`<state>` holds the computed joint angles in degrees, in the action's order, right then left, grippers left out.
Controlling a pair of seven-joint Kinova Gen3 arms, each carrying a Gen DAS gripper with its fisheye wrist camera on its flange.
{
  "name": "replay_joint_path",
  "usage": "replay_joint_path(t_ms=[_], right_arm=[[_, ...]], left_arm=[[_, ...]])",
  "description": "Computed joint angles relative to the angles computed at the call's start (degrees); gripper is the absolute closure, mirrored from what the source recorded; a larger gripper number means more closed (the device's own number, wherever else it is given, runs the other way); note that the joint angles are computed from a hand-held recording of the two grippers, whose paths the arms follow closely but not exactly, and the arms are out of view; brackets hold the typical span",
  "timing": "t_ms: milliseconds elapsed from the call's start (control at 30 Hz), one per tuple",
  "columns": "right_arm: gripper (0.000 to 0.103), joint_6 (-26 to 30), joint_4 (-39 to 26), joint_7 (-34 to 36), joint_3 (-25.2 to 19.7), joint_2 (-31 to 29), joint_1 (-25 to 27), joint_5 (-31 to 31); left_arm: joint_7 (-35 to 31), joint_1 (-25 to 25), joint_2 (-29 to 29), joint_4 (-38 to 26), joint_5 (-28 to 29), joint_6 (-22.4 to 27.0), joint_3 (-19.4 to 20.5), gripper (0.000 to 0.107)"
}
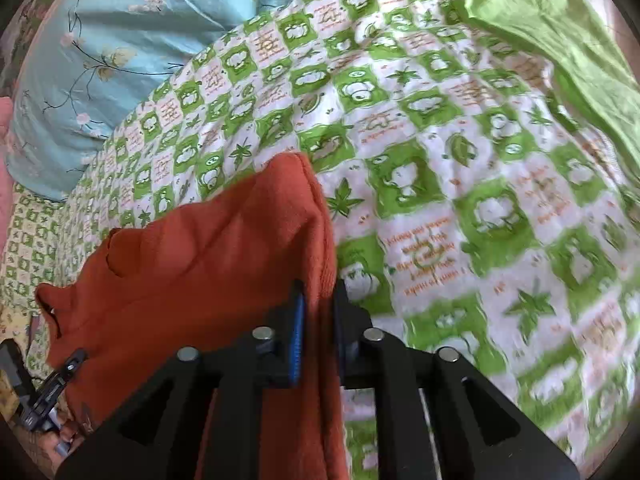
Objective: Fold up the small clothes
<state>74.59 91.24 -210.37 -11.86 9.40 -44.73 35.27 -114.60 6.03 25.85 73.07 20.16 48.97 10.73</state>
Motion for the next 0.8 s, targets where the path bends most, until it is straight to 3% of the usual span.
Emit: replay_joint_path(t_ms=[100, 200, 333, 467, 533, 633, 700, 800], right_arm=[[0.066, 4.7, -2.1, -4.7, -1.1, 0.1, -3.8, 3.5], [0.062, 5.4, -2.9, -8.5, -2.3, 0.5, -6.8, 7.6], [0.06, 2.7, -4.9, -9.2, -3.2, 2.0, -9.7, 9.5], [0.059, -3.0, -6.4, -7.9, -2.7, 4.3, -11.5, 9.2], [0.059, -5.7, -6.7, -7.5, -1.9, 5.1, -12.4, 8.8], [0.059, -8.9, -6.5, -7.1, -0.7, 5.8, -13.0, 8.3], [0.059, -9.8, -6.7, -6.9, 0.0, 6.1, -13.1, 7.4], [0.059, -11.1, -6.6, -6.6, 0.7, 6.1, -13.2, 6.6]], left_arm=[[-4.0, -1.5, -2.3, 2.5, 1.8, -0.7, -0.1, 0.09], [-4.9, 0.5, -4.7, 4.1, 2.0, -1.7, -4.0, 0.089], [-3.5, 1.0, -6.5, 4.3, -0.6, -3.1, -5.2, 0.056], [-1.0, 3.7, -6.6, 2.2, -6.8, -5.2, -7.3, 0.048], [2.2, 6.0, -5.6, -0.1, -11.5, -6.7, -9.2, 0.035], [6.0, 9.3, -3.8, -3.3, -18.2, -9.0, -12.1, 0.025], [7.5, 8.9, -1.3, -8.1, -22.5, -7.2, -10.6, 0.024], [6.1, 5.4, 3.4, -16.0, -25.7, -3.1, -4.8, 0.019]])
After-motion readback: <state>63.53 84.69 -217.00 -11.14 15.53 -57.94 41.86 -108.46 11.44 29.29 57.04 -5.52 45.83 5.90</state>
